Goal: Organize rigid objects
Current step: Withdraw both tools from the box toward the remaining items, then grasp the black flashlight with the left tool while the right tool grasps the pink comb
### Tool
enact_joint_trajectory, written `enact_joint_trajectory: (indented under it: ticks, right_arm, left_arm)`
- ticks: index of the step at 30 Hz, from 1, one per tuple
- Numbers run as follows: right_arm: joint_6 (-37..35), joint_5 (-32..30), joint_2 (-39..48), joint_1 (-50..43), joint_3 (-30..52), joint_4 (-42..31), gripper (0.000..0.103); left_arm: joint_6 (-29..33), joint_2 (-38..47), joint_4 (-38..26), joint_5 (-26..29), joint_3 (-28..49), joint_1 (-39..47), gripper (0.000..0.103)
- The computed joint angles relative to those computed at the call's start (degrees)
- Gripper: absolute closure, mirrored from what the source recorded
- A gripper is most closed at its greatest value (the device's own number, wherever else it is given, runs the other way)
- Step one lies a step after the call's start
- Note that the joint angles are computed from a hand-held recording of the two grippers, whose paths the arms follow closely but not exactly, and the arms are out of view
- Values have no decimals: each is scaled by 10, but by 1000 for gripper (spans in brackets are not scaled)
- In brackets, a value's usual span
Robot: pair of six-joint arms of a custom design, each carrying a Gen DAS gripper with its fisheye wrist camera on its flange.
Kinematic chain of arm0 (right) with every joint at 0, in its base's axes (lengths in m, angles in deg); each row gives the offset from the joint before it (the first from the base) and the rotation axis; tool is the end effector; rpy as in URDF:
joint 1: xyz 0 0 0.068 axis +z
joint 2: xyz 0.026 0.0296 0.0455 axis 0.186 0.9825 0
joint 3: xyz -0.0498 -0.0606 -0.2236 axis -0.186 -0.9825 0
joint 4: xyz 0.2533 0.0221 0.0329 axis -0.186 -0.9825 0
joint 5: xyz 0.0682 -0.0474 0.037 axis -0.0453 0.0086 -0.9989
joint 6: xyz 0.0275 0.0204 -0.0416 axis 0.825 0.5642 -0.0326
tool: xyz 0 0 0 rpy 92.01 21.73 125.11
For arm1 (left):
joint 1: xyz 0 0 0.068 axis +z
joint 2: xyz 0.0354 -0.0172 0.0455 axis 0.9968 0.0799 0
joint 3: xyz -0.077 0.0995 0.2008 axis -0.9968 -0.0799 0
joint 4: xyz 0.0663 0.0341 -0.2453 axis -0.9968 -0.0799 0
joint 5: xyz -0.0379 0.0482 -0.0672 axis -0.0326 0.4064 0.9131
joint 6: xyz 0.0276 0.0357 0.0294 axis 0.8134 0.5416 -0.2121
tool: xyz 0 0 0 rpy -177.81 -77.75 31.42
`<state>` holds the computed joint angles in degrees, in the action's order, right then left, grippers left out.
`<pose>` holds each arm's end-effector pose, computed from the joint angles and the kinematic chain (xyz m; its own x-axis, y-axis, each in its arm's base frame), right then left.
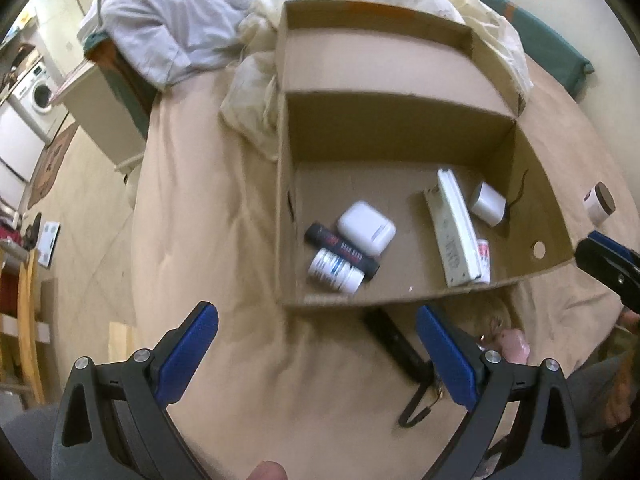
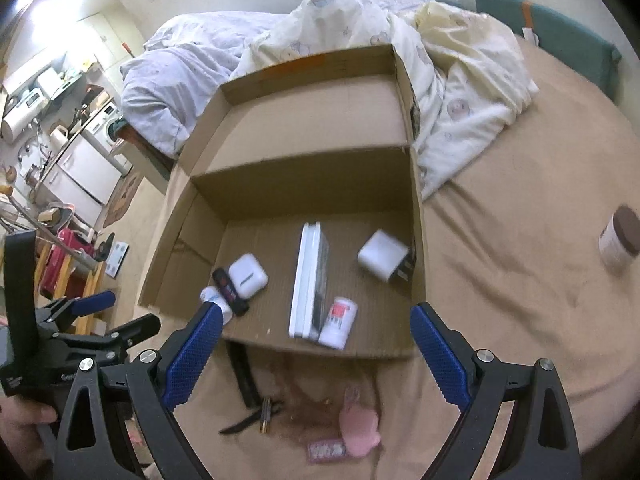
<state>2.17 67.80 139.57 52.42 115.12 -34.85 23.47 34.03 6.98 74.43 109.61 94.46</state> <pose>0.1512 0.1164 0.1425 -0.6855 0.5389 -0.4895 0.4387 0.8424 0.3130 0.3042 0.0386 0.1463 -0.7238 0.5717 -0.3864 0.6142 0.7890 0.0169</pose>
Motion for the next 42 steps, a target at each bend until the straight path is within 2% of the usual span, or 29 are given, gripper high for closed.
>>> enact_joint_trajectory:
  ticks: [7,12,17,19,24,26,28,30,31,32,34,37,42]
  right_arm:
    - [70,2,6,60,-14,-11,2]
    - [99,-58,-13,49,-69,63,2]
    - [104,-99,9,22,-85,102,2]
    - [103,-111,11,14,-92,117,2]
    - [98,-122,19,-6,-100,125,2]
    - [98,-132,15,-17,-110,132,2]
    - [104,-140,13,-23,-121,140,2]
    - [108,-145,13,-27,-128,145,2]
    - [108,-146,16,-27,-129,147,2]
    - [105,-148,18,-30,-128,149,3]
    - [100,-150,30,-32,-123,152,2]
    - [87,-157,56,-40,-111,162,3]
    - [80,-159,74,-41,-101,161,3]
  left_arm:
    - [-9,25,10,-11,-8,27,4]
    - [-37,84,-4,-24,16,29,4]
    - [-64,150,-31,-36,40,8,7]
    - [-71,148,-19,-42,21,-13,13]
    - [-104,153,-4,-37,-17,-55,13]
    - [-116,162,6,-41,-29,-69,20]
    - [-131,171,20,-55,-41,-83,36]
    - [-133,165,41,-63,-56,-89,43]
    - [-131,158,49,-66,-64,-91,54]
    - [-127,158,46,-62,-62,-90,59]
    - [-116,157,40,-59,-59,-90,76]
    - [-107,150,48,-74,-63,-94,84]
    - [-61,151,21,-111,-32,-75,86]
